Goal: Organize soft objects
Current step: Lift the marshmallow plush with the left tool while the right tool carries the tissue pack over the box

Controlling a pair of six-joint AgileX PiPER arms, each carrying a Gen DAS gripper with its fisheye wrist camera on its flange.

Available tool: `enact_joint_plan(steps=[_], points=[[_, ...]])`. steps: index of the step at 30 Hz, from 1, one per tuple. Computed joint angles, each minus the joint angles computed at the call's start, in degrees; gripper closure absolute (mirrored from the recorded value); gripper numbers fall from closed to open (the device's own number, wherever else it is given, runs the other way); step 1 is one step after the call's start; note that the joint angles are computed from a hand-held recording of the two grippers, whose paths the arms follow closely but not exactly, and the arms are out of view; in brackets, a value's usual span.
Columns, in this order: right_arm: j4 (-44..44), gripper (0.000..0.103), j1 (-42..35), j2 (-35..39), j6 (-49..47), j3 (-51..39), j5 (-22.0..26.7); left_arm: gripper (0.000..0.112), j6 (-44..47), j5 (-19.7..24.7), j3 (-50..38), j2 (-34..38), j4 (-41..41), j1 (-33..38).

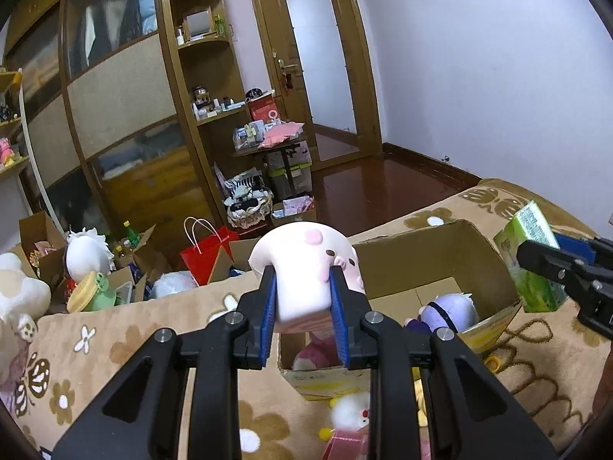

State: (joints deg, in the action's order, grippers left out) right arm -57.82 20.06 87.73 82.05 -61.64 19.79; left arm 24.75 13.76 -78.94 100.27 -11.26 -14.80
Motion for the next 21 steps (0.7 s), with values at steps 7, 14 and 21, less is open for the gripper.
enact_joint_plan(steps=[7, 14, 21], points=[[1.19, 0.063, -0.22, 2.87, -1.9, -1.22, -1.62, 0.087, 7.67, 2.32, -1.98, 2.8, -9.21, 1.07], [4.98, 0.063, -0.58, 5.6, -6.85, -3.06, -3.09, 0.086, 6.62, 1.41, -1.83, 3.84, -6.72, -0.02], [2.48, 0.063, -0.35, 6.7, -4.59, -4.19, -3.16, 0.086, 17.2, 1.31, -0.92, 3.65, -16.69, -0.33]])
